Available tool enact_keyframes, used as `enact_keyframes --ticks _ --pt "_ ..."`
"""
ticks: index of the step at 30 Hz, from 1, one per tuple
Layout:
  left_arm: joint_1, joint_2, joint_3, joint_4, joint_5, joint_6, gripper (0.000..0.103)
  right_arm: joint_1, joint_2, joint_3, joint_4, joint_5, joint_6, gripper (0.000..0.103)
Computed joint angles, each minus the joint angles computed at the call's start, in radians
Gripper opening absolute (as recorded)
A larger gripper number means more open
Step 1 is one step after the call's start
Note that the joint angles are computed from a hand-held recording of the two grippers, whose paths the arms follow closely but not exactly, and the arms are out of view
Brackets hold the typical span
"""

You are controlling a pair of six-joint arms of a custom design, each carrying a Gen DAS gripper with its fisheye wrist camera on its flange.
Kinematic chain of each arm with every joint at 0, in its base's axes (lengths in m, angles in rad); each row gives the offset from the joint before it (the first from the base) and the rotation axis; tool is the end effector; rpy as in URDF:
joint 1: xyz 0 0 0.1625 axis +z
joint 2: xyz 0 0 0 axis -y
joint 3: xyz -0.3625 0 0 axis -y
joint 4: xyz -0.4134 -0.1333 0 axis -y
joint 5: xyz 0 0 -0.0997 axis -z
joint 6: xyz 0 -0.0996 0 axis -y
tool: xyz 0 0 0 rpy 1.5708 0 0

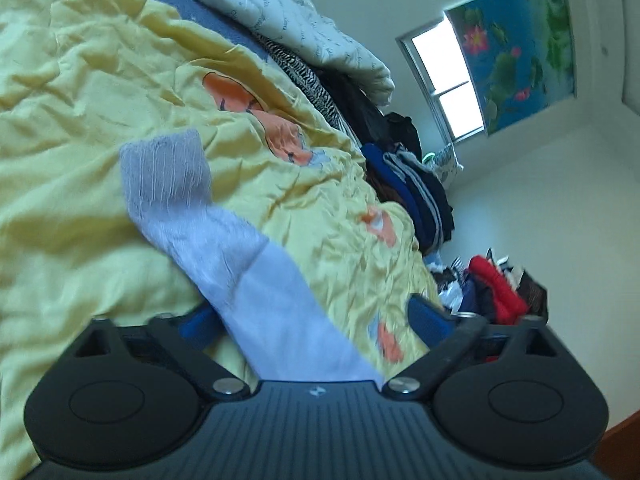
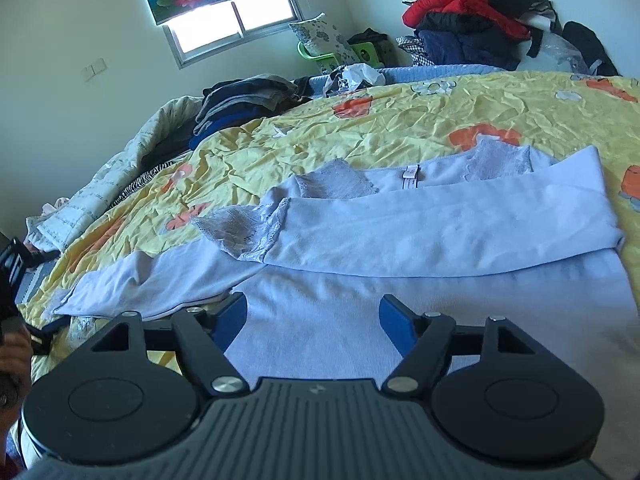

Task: Fold small clothes
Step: 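Grasp the other sleeve cuff with the left gripper and lift it, then carry the sleeve with the left gripper across the sweater body and release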

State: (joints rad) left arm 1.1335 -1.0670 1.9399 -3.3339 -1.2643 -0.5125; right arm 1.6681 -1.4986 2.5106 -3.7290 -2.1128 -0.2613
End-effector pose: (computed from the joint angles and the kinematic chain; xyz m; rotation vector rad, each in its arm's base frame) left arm -0.0965 -0.5921 0.1810 0.2981 -2.6713 1.3266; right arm 0.1169 -0.3545 0.2292 0.0042 -2.2199 1.3557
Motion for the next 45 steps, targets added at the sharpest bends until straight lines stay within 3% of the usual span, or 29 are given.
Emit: enact_keyframes --ticks 1,3,6,9,12,16,20,24,28,31,45 --pt "0.016 0.011 -0.015 -0.003 -0.032 -0.025 0.067 0.001 0.001 0.0 -0.002 -0.002 0.001 0.077" --pt "0.047 0.032 -0.046 0.015 -0.086 -0.099 0.035 0.003 0.003 0.002 -0.002 -0.003 0.006 0.077" --pt "0.07 0.054 -0.07 0.03 -0.108 -0.185 0.02 0.007 0.006 0.0 0.01 -0.007 0.003 0.077" --pt "0.053 0.054 -0.077 0.058 -0.053 -0.156 0.006 0.012 0.009 0.001 0.006 -0.011 -0.017 0.077" --pt "0.013 0.051 -0.069 0.067 0.049 -0.071 0.003 0.019 0.023 -0.004 -0.02 -0.034 -0.064 0.077" --pt "-0.072 0.063 -0.056 0.035 0.211 0.127 0.003 0.028 0.045 -0.013 -0.05 -0.1 -0.129 0.077" --pt "-0.158 0.085 -0.057 0.014 0.326 0.295 0.003 0.0 -0.006 0.013 -0.03 -0.076 -0.096 0.077" --pt "-0.239 0.131 -0.073 -0.015 0.396 0.478 0.004 -0.017 -0.026 0.026 -0.045 -0.078 -0.101 0.077" --pt "-0.304 0.184 -0.098 -0.02 0.401 0.613 0.004 -0.041 -0.045 0.037 -0.057 -0.07 -0.11 0.077" --pt "-0.335 0.201 -0.108 0.041 0.365 0.604 0.004 -0.056 -0.049 0.045 -0.085 -0.082 -0.122 0.077" --pt "-0.415 0.307 -0.143 0.088 0.364 0.624 0.004 -0.13 -0.157 0.124 -0.089 -0.035 -0.104 0.077"
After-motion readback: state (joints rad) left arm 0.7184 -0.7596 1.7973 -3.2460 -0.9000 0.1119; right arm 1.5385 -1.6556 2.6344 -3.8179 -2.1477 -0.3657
